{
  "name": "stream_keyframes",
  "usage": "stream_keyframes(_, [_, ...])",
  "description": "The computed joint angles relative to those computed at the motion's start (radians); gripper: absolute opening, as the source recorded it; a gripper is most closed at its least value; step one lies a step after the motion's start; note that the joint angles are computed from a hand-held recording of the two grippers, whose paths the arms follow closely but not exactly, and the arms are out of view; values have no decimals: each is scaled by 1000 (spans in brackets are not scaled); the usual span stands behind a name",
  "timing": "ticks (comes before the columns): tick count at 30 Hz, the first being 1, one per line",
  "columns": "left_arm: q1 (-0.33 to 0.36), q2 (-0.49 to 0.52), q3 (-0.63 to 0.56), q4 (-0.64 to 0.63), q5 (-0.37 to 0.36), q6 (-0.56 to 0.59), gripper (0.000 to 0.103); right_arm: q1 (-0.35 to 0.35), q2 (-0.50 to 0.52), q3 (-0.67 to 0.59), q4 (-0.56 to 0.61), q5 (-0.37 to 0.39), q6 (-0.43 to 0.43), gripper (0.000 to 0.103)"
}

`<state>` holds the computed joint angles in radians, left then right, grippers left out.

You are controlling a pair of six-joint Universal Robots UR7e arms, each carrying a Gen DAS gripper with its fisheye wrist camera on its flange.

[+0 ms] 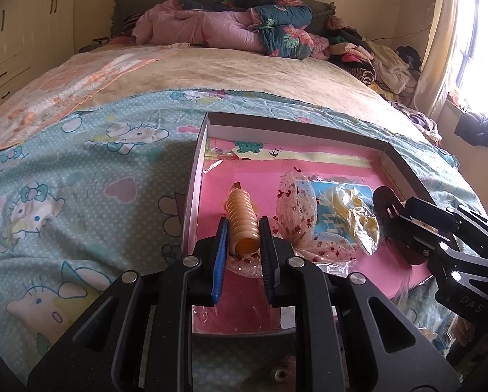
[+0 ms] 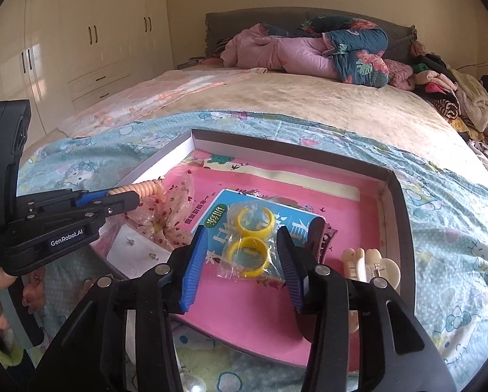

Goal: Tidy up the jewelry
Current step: 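Carry the coil hair tie and bangles into the box and open both grippers, then move both open grippers back toward the remaining jewelry on the sheet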

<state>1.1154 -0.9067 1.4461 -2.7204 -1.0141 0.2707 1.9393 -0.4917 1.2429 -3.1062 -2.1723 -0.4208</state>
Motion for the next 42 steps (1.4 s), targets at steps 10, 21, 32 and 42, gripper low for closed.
stream_keyframes(10, [-12,-22,34,-38,2,8,25,17,-53,113,-120,-21,-14,65])
stream_keyframes(21, [-39,-80,117,-127,3,28,57,42,-93,195,-221,-39,-39,76])
stream_keyframes(32, [-58,-137,205,-204,-2,36,87,71,-110,253,-319,-75,-102,87])
stream_keyframes(42, [-68,-187,276,-243,-1,38,89,78,-140,323,-357,-92,-83,88])
